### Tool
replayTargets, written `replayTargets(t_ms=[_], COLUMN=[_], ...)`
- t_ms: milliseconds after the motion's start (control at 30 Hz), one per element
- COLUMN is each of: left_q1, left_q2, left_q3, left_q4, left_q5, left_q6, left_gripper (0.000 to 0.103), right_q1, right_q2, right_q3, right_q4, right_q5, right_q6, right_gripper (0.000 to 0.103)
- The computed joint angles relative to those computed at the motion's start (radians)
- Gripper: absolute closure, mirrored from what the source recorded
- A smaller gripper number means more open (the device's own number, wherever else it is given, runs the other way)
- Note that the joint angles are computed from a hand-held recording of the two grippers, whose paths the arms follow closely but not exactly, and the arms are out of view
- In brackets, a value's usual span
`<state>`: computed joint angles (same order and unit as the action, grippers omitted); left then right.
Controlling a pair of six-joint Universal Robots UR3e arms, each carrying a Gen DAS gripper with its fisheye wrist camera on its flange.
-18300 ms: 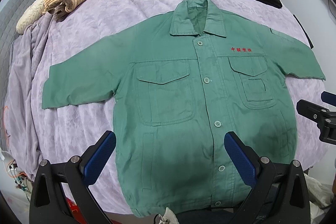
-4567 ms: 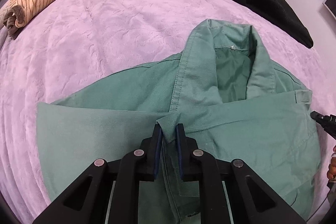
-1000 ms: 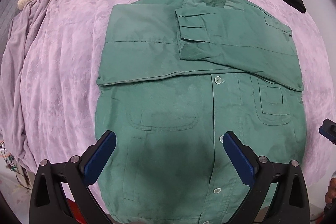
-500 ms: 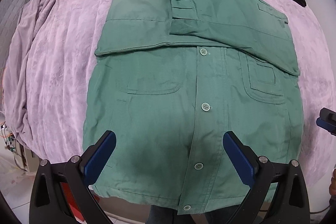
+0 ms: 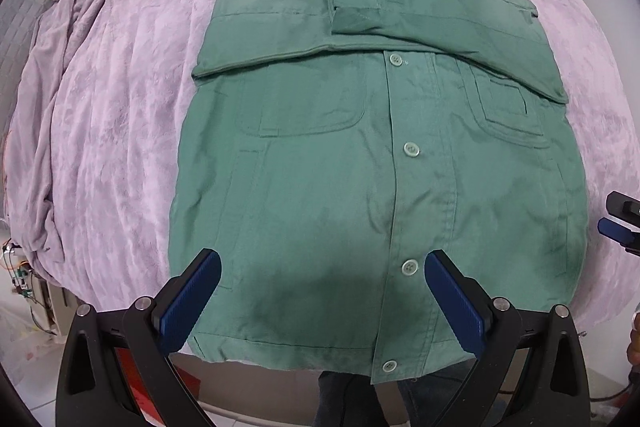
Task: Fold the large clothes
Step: 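Move both tools back over the jacket hem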
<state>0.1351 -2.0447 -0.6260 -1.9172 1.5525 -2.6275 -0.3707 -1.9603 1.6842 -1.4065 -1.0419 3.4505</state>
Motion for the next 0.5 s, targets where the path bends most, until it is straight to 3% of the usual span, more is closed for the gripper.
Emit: replayTargets(t_ms=[233, 500], left_q1=[0.136, 0.292], left_q2=[0.236, 0.314], left_q3=[-0.455, -0.607], left_q4=[0.173, 0.238], left_q5=[-0.011, -0.028], left_q6=[0.141, 0.253], left_gripper=[0.001, 0.001], right_q1=[0.16, 0.263], right_q2=[-0.099, -0.223], right_q3=[0.119, 0.182], right_q4=[-0.089, -0.097], right_q5=[-0.063, -0.128], right_q6=[0.204, 0.385], right_gripper=[0.0, 0.0])
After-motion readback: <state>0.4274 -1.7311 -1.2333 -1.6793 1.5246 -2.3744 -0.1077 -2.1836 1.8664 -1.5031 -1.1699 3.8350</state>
